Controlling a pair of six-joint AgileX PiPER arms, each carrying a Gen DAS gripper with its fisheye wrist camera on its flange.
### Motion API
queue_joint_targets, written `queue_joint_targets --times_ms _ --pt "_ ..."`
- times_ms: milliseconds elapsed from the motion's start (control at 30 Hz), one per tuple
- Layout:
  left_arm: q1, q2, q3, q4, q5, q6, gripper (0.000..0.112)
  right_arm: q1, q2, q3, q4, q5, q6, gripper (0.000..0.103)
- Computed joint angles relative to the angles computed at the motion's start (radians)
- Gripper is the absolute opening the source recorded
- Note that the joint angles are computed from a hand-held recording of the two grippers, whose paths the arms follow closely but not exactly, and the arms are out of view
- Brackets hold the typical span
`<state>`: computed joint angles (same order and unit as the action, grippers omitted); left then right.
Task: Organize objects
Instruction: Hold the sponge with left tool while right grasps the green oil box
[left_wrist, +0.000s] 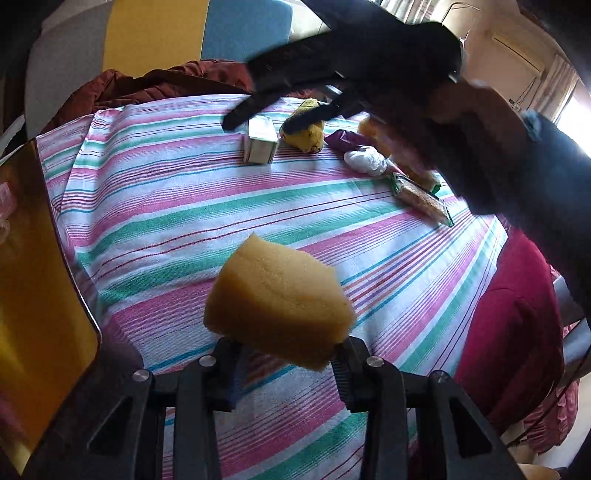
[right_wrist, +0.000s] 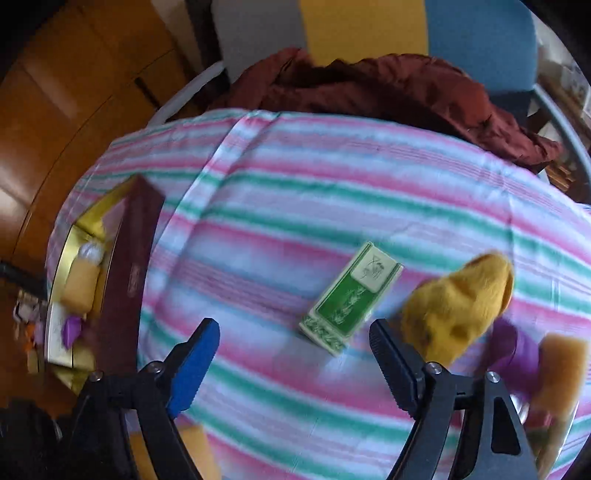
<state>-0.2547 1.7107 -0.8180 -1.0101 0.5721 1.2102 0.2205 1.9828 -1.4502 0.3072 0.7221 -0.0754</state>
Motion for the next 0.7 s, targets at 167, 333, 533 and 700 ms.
queue_joint_targets --times_ms 167,333,533,700 --pt "-0.004 -0.004 0.007 -0.008 -0.01 0.006 0.038 0.014 -0.057 0.078 -0.045 -0.027 0.026 0.083" --pt "0.018 0.004 -0.014 0.024 0.036 -0.043 0.041 0.03 0.0 -0.027 -0.137 0.012 0.163 0.083" --pt "0.025 0.001 -0.001 0.018 0.035 -0.027 0.041 0.049 0.146 -0.165 -0.258 0.085 0.386 0.039" --pt "0.042 0.004 0.003 -0.008 0.053 0.003 0.041 0.098 0.038 -0.002 -0.361 0.019 0.42 0.033"
